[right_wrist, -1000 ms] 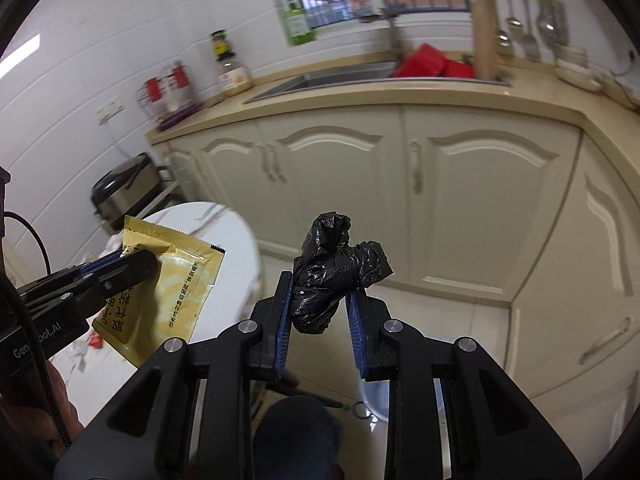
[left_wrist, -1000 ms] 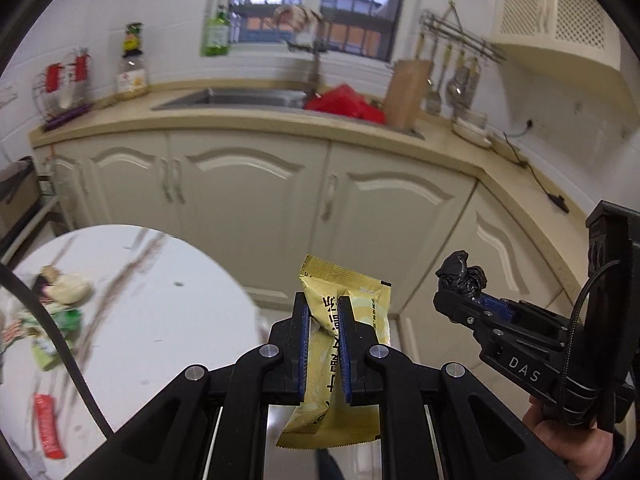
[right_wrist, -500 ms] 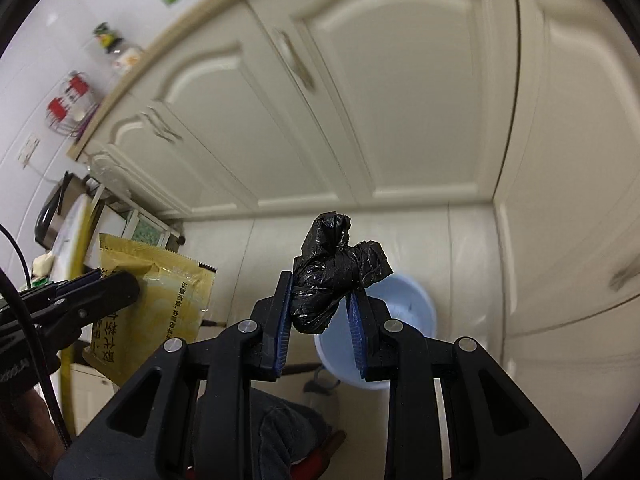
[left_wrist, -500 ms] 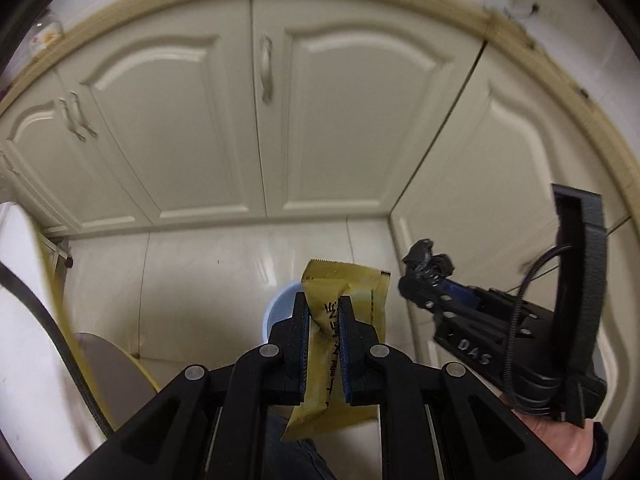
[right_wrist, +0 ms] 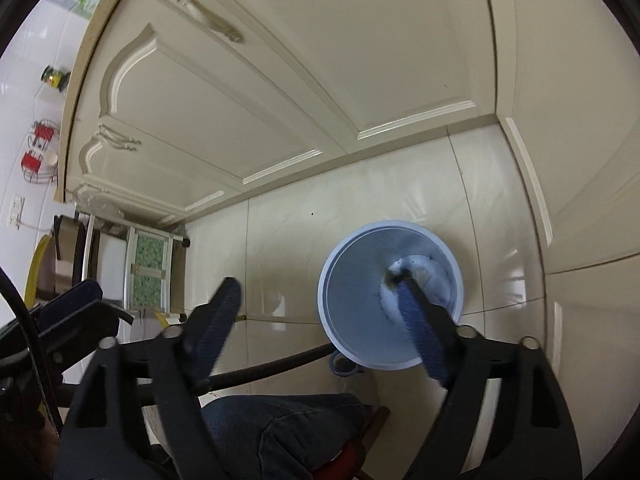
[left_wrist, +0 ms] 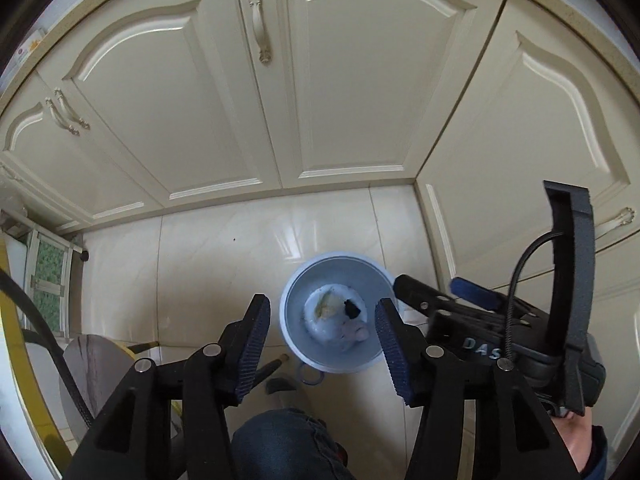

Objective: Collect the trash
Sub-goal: 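Carry both items to the blue bin and open both grippers over it, then return both tools to the table toward the red wrapper and clear plastic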

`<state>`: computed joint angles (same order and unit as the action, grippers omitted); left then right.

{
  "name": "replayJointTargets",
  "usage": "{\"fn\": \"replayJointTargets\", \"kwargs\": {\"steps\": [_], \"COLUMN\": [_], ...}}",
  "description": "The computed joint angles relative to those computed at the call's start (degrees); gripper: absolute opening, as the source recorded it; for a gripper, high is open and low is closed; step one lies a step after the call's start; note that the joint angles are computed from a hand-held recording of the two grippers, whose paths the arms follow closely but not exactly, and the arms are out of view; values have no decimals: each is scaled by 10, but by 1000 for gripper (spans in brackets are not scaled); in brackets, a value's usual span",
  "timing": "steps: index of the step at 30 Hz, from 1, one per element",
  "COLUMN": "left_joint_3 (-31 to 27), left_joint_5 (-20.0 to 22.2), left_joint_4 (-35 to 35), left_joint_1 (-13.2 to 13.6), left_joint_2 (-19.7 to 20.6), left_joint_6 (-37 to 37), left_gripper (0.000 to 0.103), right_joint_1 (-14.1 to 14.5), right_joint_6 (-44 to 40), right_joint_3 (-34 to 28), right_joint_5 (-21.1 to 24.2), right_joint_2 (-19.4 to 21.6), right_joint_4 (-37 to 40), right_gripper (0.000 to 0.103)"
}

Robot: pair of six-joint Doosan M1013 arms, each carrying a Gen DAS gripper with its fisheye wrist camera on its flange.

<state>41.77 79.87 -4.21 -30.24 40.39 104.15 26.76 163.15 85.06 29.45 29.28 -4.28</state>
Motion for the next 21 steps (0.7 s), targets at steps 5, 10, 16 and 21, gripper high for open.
{"fn": "replayJointTargets", "kwargs": {"steps": [5, 10, 16, 21], "left_joint_3": [41, 108, 189, 259], "left_joint_5": [-35, -92, -188, -272], "left_joint_4": [16, 0, -40, -53], "left_joint_1": [-6, -2, 25, 58], "left_joint_2": [-29, -83, -161, -231], "left_joint_6": [-11, -12, -2, -9], "left_gripper": [68, 71, 80, 86], "right_joint_1": [7, 20, 45, 78], "right_joint_6": [50, 89, 159, 192], "right_joint_3": [1, -12, -32, -81], "right_joint_5": [17, 54, 79, 132], "right_joint_2": [-5, -13, -32, -39], "right_joint_4": [-34, -74, -164, -263], "right_gripper": [103, 103, 103, 103]}}
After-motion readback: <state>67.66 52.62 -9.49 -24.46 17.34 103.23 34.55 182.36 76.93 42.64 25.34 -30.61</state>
